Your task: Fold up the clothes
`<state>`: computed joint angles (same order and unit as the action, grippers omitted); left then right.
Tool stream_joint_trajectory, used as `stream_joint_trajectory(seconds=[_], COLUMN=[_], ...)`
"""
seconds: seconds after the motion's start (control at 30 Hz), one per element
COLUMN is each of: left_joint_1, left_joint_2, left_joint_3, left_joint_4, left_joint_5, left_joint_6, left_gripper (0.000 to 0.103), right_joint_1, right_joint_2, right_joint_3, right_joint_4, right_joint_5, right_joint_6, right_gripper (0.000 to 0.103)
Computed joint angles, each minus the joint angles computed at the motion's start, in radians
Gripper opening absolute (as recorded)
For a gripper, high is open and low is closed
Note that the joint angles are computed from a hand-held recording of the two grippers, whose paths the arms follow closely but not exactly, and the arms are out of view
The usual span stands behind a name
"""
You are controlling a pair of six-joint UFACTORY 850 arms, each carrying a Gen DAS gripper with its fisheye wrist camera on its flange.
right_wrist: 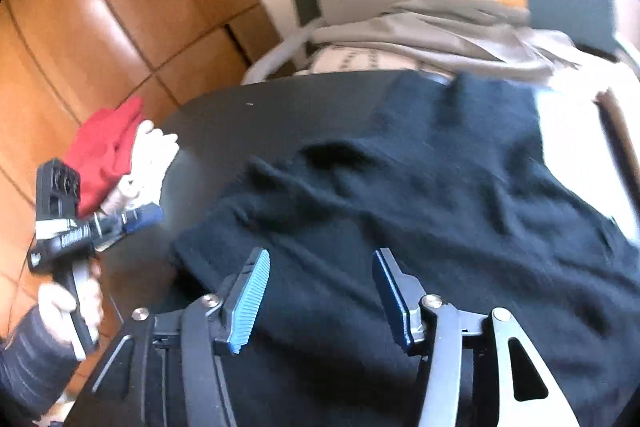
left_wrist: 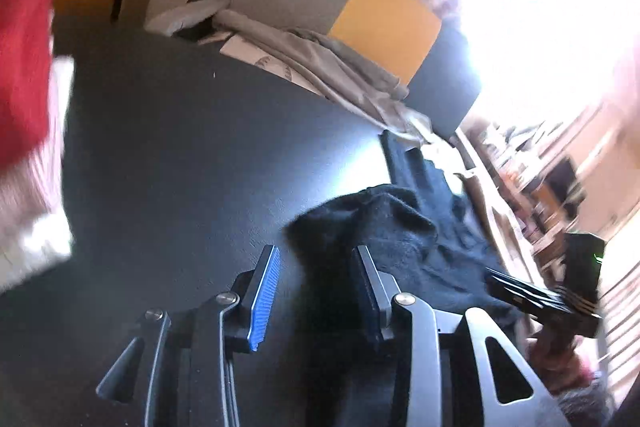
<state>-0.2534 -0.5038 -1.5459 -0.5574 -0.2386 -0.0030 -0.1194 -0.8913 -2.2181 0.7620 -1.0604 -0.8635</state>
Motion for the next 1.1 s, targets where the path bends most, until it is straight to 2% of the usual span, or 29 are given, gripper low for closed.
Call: stream_joint_trajectory(seconds=[0.07, 0.1, 0.23, 0.27, 0.33, 0.4, 0.43, 0.53, 0.57, 0.73, 0.8, 0.83, 0.93, 1.1], left_joint_1=[0.001, 0.005, 0.005, 0.003, -0.006, -0.015, -0.014, 0.0, 0.007, 0.077, 0.108, 0.116, 0.123, 0.117], left_joint_2=[-0.003, -0.003, -0.016, -0.023, -0.058, -0.103, -0.133, -0.233, -0.269, -0.493, -0.567, -0.584, -0.603, -0.691], left_joint_3=[-0.009, -0.007, -0.032, -0.047, -0.114, -0.195, -0.242, -0.393, -0.449, -0.769, -0.864, -0.884, -0.91, -1.053], left_joint_4=[0.041, -0.002, 0.018, 0.019, 0.113, 0.236, 0.243, 0.178, 0.147, -0.096, -0.21, -0.231, -0.203, -0.194], left_joint_5=[-0.018, -0.025, -0.049, -0.052, -0.074, -0.104, -0.124, -0.216, -0.262, -0.622, -0.761, -0.795, -0.825, -0.876], left_joint_6=[-0.044, -0.006, -0.012, 0.005, -0.026, -0.096, -0.098, -0.035, -0.001, 0.095, 0.086, 0.073, 0.036, -0.011], left_gripper=[0.037, 0.037, 0.037, 0.037, 0.037, 0.037, 0.037, 0.038, 0.038, 0.037, 0.037, 0.037, 0.037, 0.037], right_joint_1=[-0.023, -0.035, -0.06, -0.052, -0.029, -0.009, -0.001, 0.031, 0.039, 0.032, 0.011, -0.007, -0.034, -0.047], right_joint_2=[0.05, 0.072, 0.157, 0.187, 0.252, 0.275, 0.279, 0.27, 0.257, 0.209, 0.212, 0.218, 0.233, 0.228], right_joint_3=[0.086, 0.124, 0.276, 0.319, 0.405, 0.421, 0.419, 0.388, 0.368, 0.324, 0.355, 0.379, 0.431, 0.439], right_joint_4=[0.002, 0.005, 0.079, 0.077, 0.056, 0.039, 0.025, -0.147, -0.216, -0.411, -0.362, -0.281, -0.127, -0.04], right_joint_5=[0.009, 0.005, -0.043, -0.019, 0.087, 0.167, 0.203, 0.344, 0.365, 0.387, 0.398, 0.403, 0.425, 0.416], right_joint_6=[0.009, 0.019, 0.007, -0.013, -0.07, -0.1, -0.104, -0.034, 0.013, 0.157, 0.131, 0.076, -0.051, -0.119], right_gripper=[0.06, 0.06, 0.06, 0.06, 0.06, 0.06, 0.061, 0.066, 0.066, 0.067, 0.071, 0.073, 0.076, 0.08])
